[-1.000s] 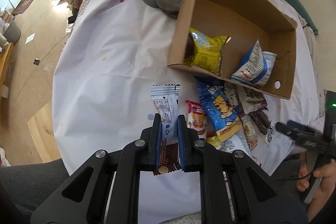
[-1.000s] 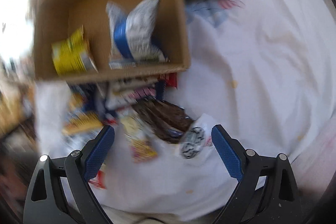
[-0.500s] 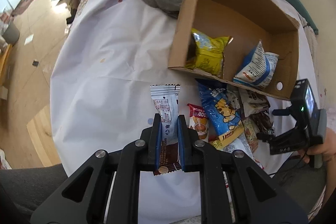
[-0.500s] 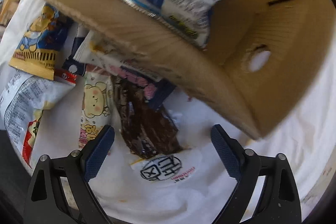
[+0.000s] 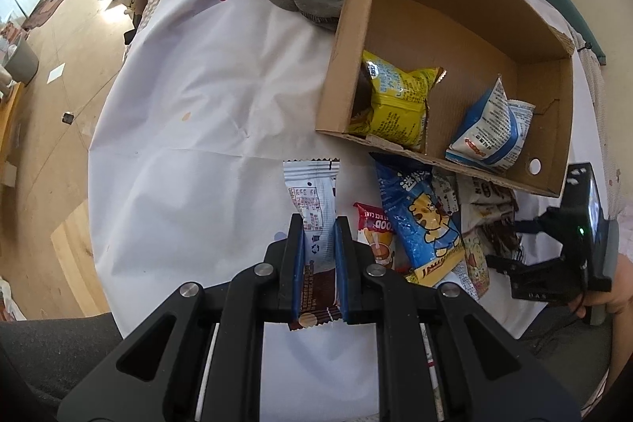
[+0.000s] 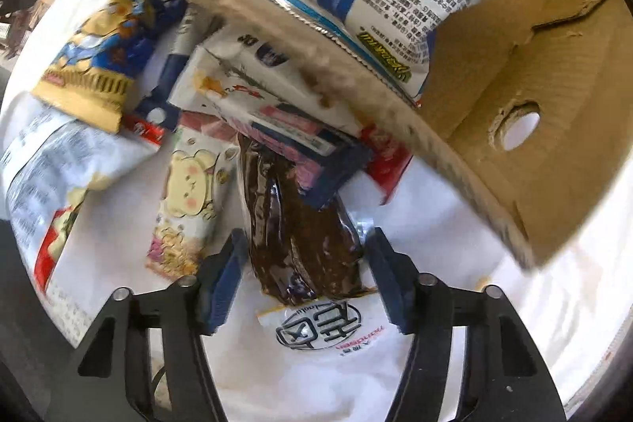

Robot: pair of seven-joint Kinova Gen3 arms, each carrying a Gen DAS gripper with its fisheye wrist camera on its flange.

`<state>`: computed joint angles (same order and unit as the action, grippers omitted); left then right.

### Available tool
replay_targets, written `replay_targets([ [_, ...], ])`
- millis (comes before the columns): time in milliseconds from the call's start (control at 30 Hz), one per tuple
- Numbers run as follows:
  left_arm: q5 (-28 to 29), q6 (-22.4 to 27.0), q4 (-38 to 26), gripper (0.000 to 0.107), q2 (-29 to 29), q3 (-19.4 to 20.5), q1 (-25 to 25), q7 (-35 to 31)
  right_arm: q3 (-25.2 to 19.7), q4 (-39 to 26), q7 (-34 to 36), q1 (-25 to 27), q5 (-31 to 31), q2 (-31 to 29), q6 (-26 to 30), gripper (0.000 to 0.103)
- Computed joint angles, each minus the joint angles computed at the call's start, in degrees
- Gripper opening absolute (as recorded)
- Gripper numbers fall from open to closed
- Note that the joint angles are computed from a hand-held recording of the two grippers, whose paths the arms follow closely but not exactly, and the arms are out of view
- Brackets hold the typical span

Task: Organize snacks
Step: 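Grasp the brown sausage packet with the right gripper while the left holds the chocolate bar, then lower both snacks into the box and open both grippers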

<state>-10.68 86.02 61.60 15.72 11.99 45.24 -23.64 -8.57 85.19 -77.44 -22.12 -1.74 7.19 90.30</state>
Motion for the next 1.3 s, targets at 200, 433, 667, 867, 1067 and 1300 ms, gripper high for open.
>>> replay_targets([
  [200, -0.71, 0.14, 0.20, 0.011, -0.50, 0.02, 0.30, 0.51, 0.25, -0.08, -2.11, 0.78, -3.47, -2.84, 2.94, 0.061],
  [433, -1.42, 0.09, 0.53, 0.011, -1.30, 0.29, 0.35, 1.32, 0.60, -3.53, -5.70, 2.19, -9.34, -5.81, 6.61, 0.061],
  [667, -4.80, 1.22, 0.49, 0.011, -2.11, 0.59, 2.18, 2.80, 1.27, -3.29, -7.03, 3.34, -15.55, -9.96, 4.78, 0.061],
  [867, -10.72, 1.65, -1.35, 0.011, -2.59, 1.12, 4.85, 3.69, 2.96, -1.20, -7.91, 5.80, -22.34, -14.10, -2.56, 0.061],
  [1067, -16.25, 3.97, -8.06, 0.011, -0.04, 0.39, 7.93, 0.34, 3.62, -1.05, -9.95, 7.01, -22.43, -15.31, -8.37, 0.061],
  [1300, -14.95, 6.52, -18.42, 0.011, 5.52, -2.74, 8.58, -7.08, 2.02, -3.39, -16.07, 6.61, -18.25, -13.89, -14.82, 0.061],
])
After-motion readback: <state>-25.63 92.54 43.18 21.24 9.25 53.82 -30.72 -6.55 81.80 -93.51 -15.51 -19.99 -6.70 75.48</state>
